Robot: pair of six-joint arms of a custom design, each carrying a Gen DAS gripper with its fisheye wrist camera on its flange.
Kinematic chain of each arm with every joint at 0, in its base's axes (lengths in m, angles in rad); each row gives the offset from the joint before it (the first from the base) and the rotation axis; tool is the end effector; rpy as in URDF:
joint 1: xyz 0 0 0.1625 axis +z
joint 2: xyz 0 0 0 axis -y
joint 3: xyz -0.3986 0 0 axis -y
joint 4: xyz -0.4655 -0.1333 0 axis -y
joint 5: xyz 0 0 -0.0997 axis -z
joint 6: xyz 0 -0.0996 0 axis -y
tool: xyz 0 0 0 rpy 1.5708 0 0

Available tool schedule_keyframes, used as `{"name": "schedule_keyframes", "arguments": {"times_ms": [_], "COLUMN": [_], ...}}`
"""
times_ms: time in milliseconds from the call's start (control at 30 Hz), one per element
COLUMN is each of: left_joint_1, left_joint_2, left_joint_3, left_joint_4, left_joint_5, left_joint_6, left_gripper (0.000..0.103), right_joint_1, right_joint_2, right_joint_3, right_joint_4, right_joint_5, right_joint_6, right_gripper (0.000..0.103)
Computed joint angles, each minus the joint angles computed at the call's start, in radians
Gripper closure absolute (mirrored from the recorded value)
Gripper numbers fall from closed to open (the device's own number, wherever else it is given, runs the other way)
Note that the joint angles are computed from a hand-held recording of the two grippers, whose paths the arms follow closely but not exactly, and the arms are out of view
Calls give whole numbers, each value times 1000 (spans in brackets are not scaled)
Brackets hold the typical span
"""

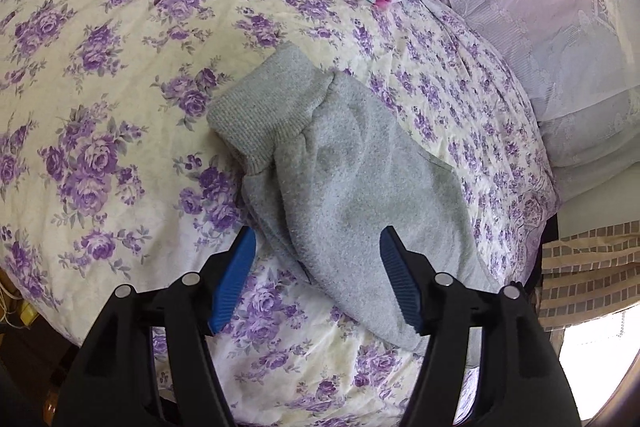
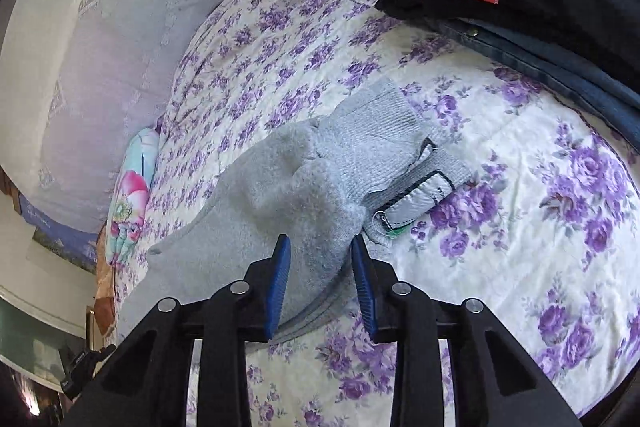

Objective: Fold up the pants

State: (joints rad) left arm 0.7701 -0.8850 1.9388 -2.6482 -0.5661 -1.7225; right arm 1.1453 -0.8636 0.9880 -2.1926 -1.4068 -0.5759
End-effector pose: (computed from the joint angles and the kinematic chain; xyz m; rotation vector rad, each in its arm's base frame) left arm -0.2675 -0.5622 0.0153 -1.1430 2.2648 -1.3366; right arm -0.2169 -0.8408 0.3690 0.2826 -2.9322 0.7723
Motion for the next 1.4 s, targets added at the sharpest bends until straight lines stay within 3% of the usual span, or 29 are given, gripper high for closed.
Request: {"name": "schedule_keyframes", "arguments": {"times_ms": [100, 167, 333, 533, 700, 800, 867, 1000, 1100, 1200, 1233, 1300, 1400], "left_joint_1": [-5, -9, -15, -14, -1, 10, 14, 31, 47, 46, 48, 52, 35], "left_joint_2": [5, 7, 19, 9, 5, 32, 31, 29, 12, 14, 16, 15, 18], "left_joint_3": [11, 16, 43, 59, 71, 60, 46, 31, 25, 43, 49, 48, 47], "left_joint_4": [-17, -28, -158, -229, -324, -440, -411, -375, -276, -296, -320, -326, -458], "left_joint_5": [14, 22, 55, 96, 54, 15, 4, -18, -59, -55, -56, -61, -32], "left_joint_6": [-13, -9, 25, 32, 61, 133, 132, 130, 74, 50, 50, 62, 148], "left_gripper": [40, 40, 40, 41, 41, 58, 67, 69, 69, 69, 73, 94, 98], "right_joint_1": [12, 11, 29, 40, 35, 38, 39, 39, 38, 38, 37, 36, 39], "right_joint_2": [-9, -26, -41, -20, -11, -10, -11, -9, -5, -5, -3, -2, -2], "right_joint_3": [20, 37, 23, -23, -40, -44, -44, -47, -55, -54, -57, -58, -64], "right_joint_4": [-1, -1, 27, 57, 79, 88, 92, 96, 105, 106, 108, 110, 105], "right_joint_5": [-17, 15, 74, 89, 94, 92, 93, 92, 85, 81, 79, 76, 79], "right_joint_6": [3, -19, -63, -21, 23, 24, 20, 32, 44, 44, 45, 46, 38], "right_gripper": [94, 98, 99, 99, 99, 99, 99, 99, 99, 99, 99, 99, 99]}}
